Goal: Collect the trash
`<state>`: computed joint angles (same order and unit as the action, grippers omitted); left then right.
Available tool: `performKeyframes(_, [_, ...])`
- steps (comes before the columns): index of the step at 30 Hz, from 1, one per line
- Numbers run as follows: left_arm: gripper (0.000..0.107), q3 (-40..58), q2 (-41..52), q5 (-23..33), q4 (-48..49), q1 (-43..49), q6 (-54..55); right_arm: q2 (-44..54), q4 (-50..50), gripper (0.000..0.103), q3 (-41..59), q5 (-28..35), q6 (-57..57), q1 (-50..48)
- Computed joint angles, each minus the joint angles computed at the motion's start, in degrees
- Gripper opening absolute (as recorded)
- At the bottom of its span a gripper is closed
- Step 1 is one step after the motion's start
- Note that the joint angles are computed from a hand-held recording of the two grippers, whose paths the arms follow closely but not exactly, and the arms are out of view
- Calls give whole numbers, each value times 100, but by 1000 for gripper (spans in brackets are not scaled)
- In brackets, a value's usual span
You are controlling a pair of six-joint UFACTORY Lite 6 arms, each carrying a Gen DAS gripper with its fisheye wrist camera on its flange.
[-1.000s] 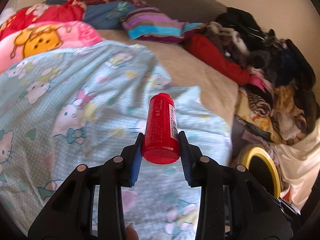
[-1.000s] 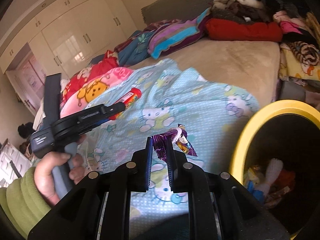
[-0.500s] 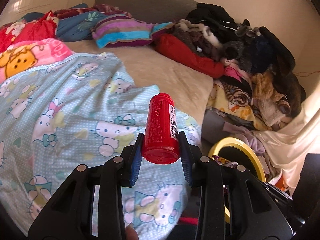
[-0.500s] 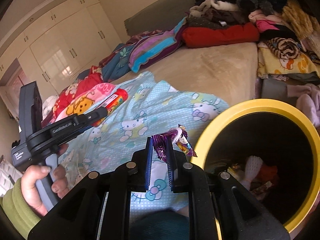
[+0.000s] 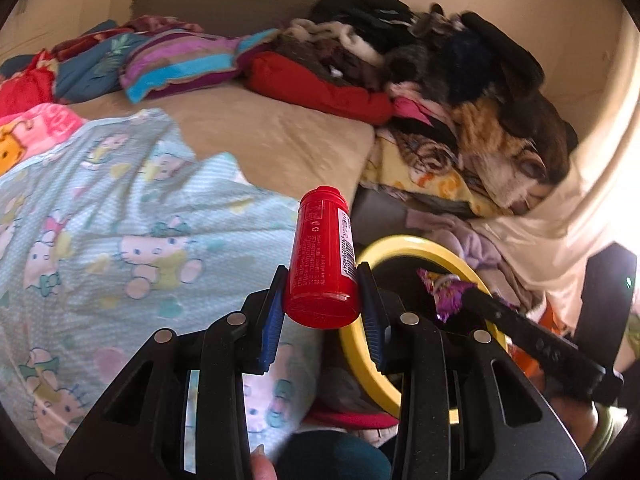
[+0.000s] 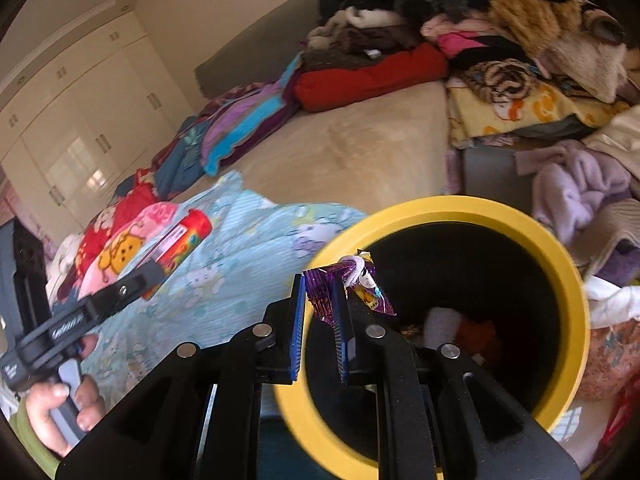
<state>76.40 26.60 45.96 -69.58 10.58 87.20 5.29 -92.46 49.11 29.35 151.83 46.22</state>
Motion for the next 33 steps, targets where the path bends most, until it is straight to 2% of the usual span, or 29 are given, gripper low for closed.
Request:
performKeyframes(10, [28,-924,-599,-452,23,-949,339,-971,194,16,-1138,-366,37,-534])
performKeyframes(11, [28,-982,-638,-511,62,-1026,330,-1060,277,23,-1231,-336,-7,-542])
performKeyframes(12, [31,-1024,-660,-567,126,-1122,274,-1129,441,29,-1286,-294,-136,-550])
performKeyframes(13, [44,-1070,-681,-599,167,-1188,242,-1231,595,40,-1371,-246,-236,-551])
performKeyframes(14, [58,-1140,-724,-642,147,-1224,270,-1360,615,41,-1483,-216,-218,-547])
performKeyframes(17, [65,-1372,-879,-686,15,-1227,498,-1613,1065,42,-1586,-130,-724,-547])
performKeyframes(18, [69,-1469,-950,-711,-49,-1185,580,-1687,1121,45,-1615,-128,-795,-553])
performKeyframes(19, [75,-1496,-971,-681,-69,-1127,613,-1815,1211,52,-1665,-30,-835,-459])
performKeyframes(22, [83,-1638,-1112,-617,-198,-929,711,-2002,1377,57,-1631,305,-1043,-130])
performKeyframes(24, [90,-1739,-1242,-556,-301,-767,812,-2089,1471,68,-1585,584,-1146,142])
performKeyframes(29, [92,-1907,-1491,-245,-437,-137,989,-2038,1695,88,-1279,1566,-1307,1228])
performKeyframes(33, [92,-2129,-1671,12,-650,512,1350,-1688,1664,95,-942,2237,-1013,1880])
